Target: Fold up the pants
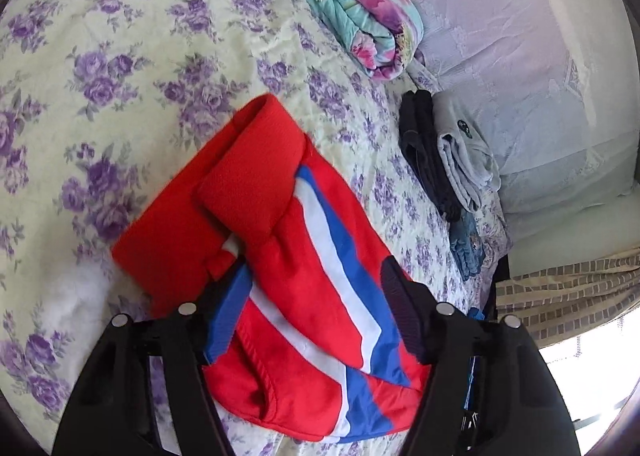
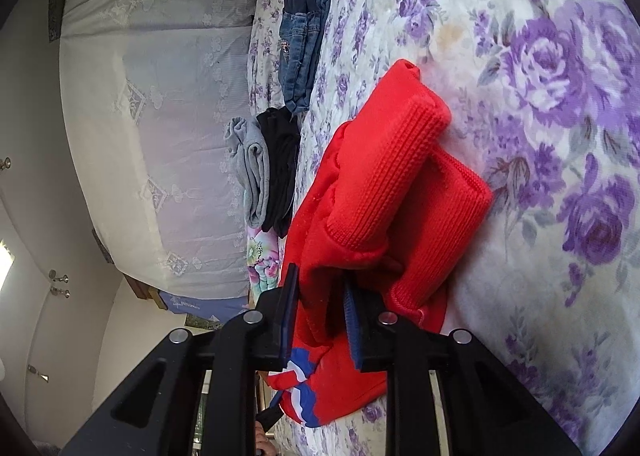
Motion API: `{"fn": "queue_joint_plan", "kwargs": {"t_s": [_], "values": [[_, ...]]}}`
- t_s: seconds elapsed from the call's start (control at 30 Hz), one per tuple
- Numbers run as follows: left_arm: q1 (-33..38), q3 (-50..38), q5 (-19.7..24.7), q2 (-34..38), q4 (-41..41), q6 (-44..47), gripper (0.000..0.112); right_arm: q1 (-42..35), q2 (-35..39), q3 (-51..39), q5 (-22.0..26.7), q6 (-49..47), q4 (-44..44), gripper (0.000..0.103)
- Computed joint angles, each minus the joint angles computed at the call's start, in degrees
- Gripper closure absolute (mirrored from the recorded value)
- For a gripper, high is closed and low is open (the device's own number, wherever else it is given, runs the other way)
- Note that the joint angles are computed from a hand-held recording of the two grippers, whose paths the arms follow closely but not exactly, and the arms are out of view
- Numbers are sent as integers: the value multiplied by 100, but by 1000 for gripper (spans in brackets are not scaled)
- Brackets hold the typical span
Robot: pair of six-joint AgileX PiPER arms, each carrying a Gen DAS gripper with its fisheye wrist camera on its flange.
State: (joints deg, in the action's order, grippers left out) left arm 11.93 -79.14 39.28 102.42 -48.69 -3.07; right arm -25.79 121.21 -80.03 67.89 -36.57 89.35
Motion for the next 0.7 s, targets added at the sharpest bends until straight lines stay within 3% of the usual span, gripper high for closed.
{"fn": "queue_joint_plan", "kwargs": {"t_s": [0.07, 0.13, 0.27, 0.37, 0.5, 0.7], "values": [[7, -199, -20, 162, 64, -40, 63, 4, -21, 27, -23, -84, 13, 85], [57, -313, 28, 293, 27, 60, 100, 15, -80, 49, -133, -190, -35, 92], [284, -19, 109, 144, -687, 740, 104, 39, -224, -155, -268, -94, -197, 95], [572, 217, 467, -220, -1339, 1289, 104, -28, -403, -623, -155, 45, -341, 95], [740, 438, 715, -738, -1217, 1571, 104, -210, -606, -1001, 77, 46, -715, 95], [926, 1685, 849, -751, -1598, 2270, 104, -555, -563, -160, 78, -107, -1248, 95]]}}
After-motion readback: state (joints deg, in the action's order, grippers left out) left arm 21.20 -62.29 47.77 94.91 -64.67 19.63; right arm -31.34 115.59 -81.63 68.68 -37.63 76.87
